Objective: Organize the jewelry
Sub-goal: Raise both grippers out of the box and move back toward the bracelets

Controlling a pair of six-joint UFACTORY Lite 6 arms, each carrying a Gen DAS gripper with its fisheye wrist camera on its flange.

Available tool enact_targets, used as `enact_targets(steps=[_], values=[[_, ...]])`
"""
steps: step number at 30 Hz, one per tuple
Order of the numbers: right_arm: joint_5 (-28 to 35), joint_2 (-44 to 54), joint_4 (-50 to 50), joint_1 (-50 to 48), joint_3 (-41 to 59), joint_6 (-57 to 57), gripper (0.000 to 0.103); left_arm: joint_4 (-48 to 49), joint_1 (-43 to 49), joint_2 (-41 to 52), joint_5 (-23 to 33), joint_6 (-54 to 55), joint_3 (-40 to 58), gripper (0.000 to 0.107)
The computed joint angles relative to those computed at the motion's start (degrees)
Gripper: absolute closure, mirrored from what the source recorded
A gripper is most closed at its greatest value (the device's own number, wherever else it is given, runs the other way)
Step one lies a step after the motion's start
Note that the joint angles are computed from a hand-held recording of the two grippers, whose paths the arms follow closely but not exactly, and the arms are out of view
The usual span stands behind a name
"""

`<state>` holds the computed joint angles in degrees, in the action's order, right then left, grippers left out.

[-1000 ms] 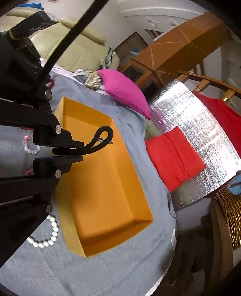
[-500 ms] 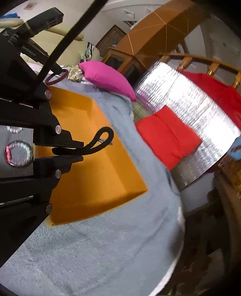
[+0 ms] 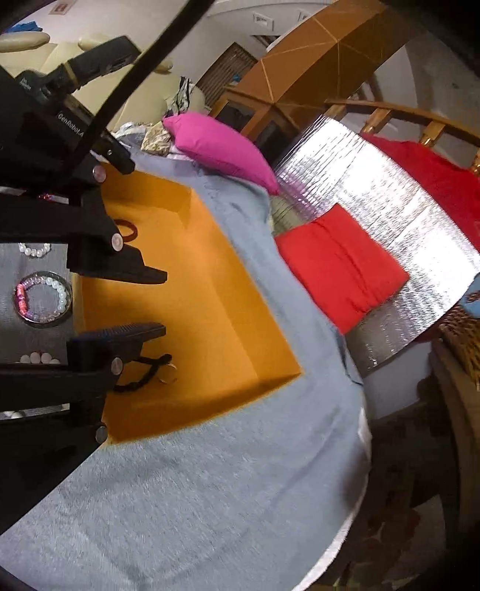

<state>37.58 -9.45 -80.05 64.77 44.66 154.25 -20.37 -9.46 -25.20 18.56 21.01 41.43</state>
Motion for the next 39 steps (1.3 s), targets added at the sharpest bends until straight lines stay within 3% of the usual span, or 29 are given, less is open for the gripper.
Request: enact_targets(steps=[4,8,15,17,19,21,24,29,34,39], values=[[2.6,-3.5,1.7,3.2,-1.8,0.1,0.078,3.2,3.1,-4.8,2.4,-1.2,-3.2,0.061],[4.8,-5.0,4.5,6.3,-1.7,-0.4,0.078,4.5,7.6,-12.5,6.7,-0.8,-7.7,0.045],[10.5,-3.6,8.6,14.1,0.6,-0.4,0.075,4.9,14.9,-27.7,15.3,3.3,-15.8,0.041],[12.5,-2.7,10.3,17.0,2.0,-1.6,0.068,0.2,20.2,-32.6,20.1,10.4,-17.6,0.040],[15.2,-1.5,12.2,20.6,3.1,-1.9,0.043,-0.9,22.7,-35.4,22.3,13.3,-18.4,0.040],[17.6,-0.1,13.1,23.9,3.7,-0.7,0.041,-3.3,26.4,-39.1,25.4,19.0,-19.4,0.040],[16.1,2.0,14.5,24.5,5.0,-1.1,0.041,-5.9,30.0,-42.6,28.0,25.5,-20.4,0.040],[11.4,6.0,15.2,21.1,7.9,-4.4,0.041,-16.6,43.9,-43.4,35.8,43.2,-20.1,0.040],[5.4,11.4,16.4,17.7,12.2,-8.1,0.041,-19.0,47.9,-42.3,38.6,46.9,-19.3,0.040],[4.2,15.4,18.9,16.9,16.2,-13.3,0.041,-16.9,45.0,-41.3,37.3,44.4,-19.3,0.040]])
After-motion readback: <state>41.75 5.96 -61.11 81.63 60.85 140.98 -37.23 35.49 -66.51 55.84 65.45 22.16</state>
